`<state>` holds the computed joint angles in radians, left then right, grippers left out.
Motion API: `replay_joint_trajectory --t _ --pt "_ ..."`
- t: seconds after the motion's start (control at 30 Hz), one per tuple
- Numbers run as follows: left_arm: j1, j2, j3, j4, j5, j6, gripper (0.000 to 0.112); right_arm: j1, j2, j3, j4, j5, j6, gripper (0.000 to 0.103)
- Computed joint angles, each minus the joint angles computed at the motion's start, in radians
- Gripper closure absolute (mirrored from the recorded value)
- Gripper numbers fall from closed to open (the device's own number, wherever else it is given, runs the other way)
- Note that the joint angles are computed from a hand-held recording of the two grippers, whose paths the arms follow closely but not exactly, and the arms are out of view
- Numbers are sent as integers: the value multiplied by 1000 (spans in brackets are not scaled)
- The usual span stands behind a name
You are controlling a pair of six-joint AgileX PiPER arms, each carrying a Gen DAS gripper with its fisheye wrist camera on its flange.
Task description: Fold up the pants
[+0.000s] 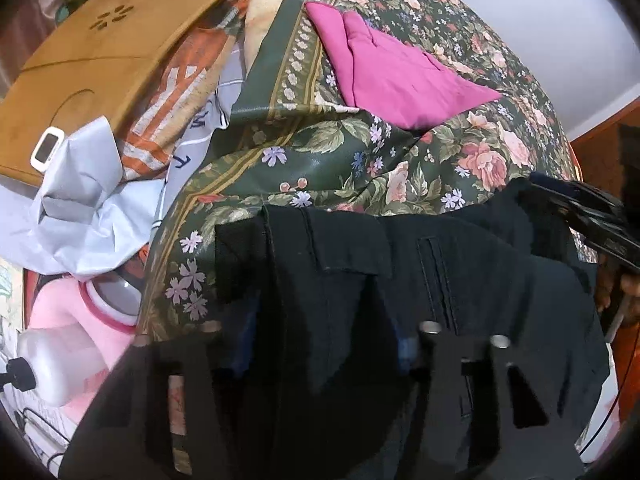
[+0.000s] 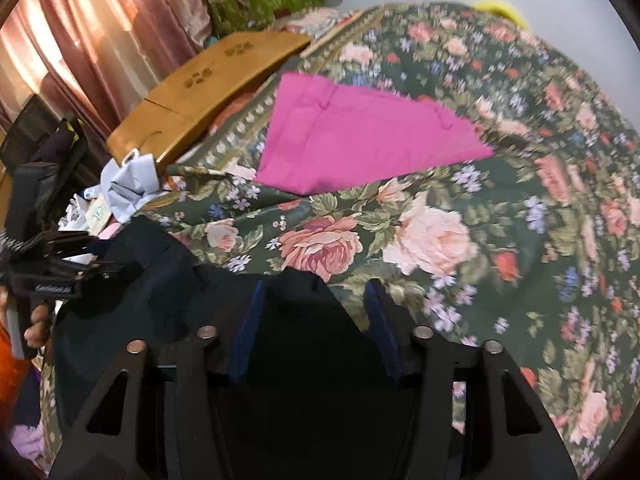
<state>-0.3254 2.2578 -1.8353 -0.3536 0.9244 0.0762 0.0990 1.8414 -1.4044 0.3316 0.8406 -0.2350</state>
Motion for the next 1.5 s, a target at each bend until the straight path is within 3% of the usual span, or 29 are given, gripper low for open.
replay_joint_trajectory --t 0.1,0.27,0.43,0.63,0.73,0.8,0.83,1.23,1.5 --pt "-13 -36 47 45 -46 -14 85 19 14 -8 -17 2 -5 85" --pt "-66 -99 142 264 -126 -120 93 32 -9 29 -60 -41 2 93" --pt "-78 -128 216 345 -179 -194 92 39 13 6 -99 -39 40 93" --pt "-73 -167 223 352 -142 -253 87 24 -66 21 -71 11 30 87" --pt "-81 -225 268 374 -145 -280 71 14 -162 78 -68 8 6 87" --pt "-76 -293 333 354 -184 -284 45 5 -242 124 -75 3 -3 87" --pt "-76 -321 360 352 -202 -290 42 3 -267 139 -83 1 -2 87" --pt "-136 -586 553 366 -220 -406 33 30 -679 385 -167 3 70 71" --pt "-181 -638 662 274 -229 -401 33 127 -854 521 -237 21 216 67"
